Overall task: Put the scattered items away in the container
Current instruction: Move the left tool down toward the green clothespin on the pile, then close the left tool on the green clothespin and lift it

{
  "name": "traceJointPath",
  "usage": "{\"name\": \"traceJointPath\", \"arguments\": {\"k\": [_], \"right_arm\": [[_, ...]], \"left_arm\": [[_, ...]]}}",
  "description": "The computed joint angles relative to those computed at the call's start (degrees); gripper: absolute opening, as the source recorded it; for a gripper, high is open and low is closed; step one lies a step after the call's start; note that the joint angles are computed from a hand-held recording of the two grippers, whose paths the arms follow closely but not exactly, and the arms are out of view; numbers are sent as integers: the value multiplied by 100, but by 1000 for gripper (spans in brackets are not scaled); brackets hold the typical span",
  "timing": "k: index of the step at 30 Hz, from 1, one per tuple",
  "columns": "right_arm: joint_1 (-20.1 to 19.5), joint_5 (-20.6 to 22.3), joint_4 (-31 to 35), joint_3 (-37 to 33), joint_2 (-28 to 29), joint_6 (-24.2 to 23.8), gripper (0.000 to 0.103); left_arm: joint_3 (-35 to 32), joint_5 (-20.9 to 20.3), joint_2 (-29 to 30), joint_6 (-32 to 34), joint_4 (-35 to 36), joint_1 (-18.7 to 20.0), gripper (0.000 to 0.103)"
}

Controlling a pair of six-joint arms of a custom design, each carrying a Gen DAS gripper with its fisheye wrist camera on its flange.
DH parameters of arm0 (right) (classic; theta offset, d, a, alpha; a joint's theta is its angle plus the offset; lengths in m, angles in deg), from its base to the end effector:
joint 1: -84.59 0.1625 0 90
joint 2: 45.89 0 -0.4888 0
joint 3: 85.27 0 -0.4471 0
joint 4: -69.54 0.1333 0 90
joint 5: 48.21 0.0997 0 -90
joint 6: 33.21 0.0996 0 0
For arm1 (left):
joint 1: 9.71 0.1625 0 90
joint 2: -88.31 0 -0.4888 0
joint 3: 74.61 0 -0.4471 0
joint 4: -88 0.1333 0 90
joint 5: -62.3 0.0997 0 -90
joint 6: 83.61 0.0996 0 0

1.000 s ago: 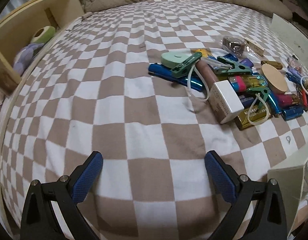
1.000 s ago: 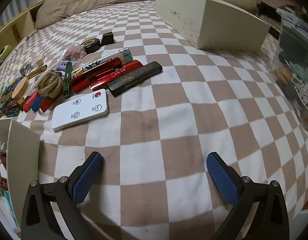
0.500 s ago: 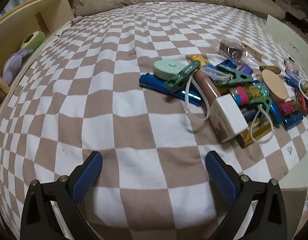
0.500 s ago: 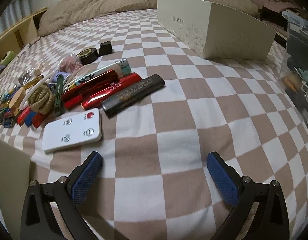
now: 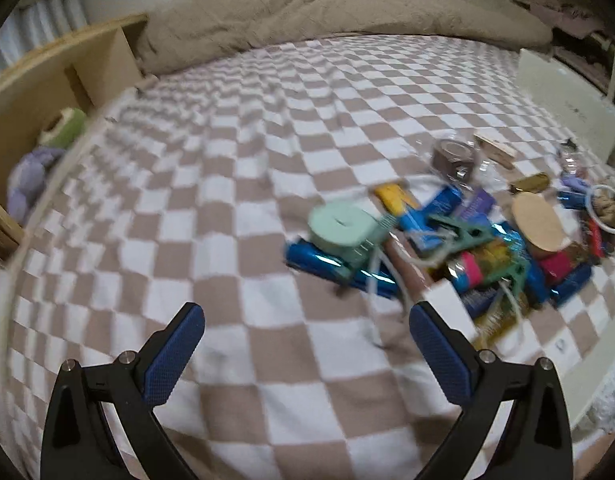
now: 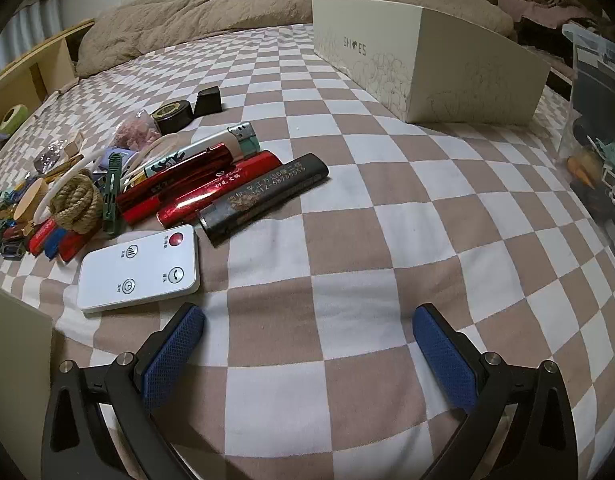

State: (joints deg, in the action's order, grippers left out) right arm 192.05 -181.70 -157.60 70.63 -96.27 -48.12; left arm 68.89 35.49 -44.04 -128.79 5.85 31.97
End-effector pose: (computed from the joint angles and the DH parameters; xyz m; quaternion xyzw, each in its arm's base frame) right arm 0.1562 -0.2809 0.0990 0.1522 -0.8864 0.2609 0.3507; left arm 0.0066 -0.2916 0.3624 0.1095 0.8374 -0.2800 0.4564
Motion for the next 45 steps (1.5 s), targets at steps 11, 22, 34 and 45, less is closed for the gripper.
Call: {"name": "traceJointPath", "arguments": {"k": [11, 22, 34, 45], "right_arm": [[14, -40, -24, -19, 16, -38, 103], [3, -88, -97, -23, 28, -123, 103], [9, -95, -83, -24, 20, -122, 103], [-5, -92, 50, -41, -57, -139, 103]], "left_arm": [[233, 182, 977, 2276, -2149, 664, 66], [351, -606, 1083, 3080, -3460, 857, 18], [290, -733, 92, 1441, -1344, 76, 13], [116, -1395, -1282, -1316, 1961, -1508, 13]]}}
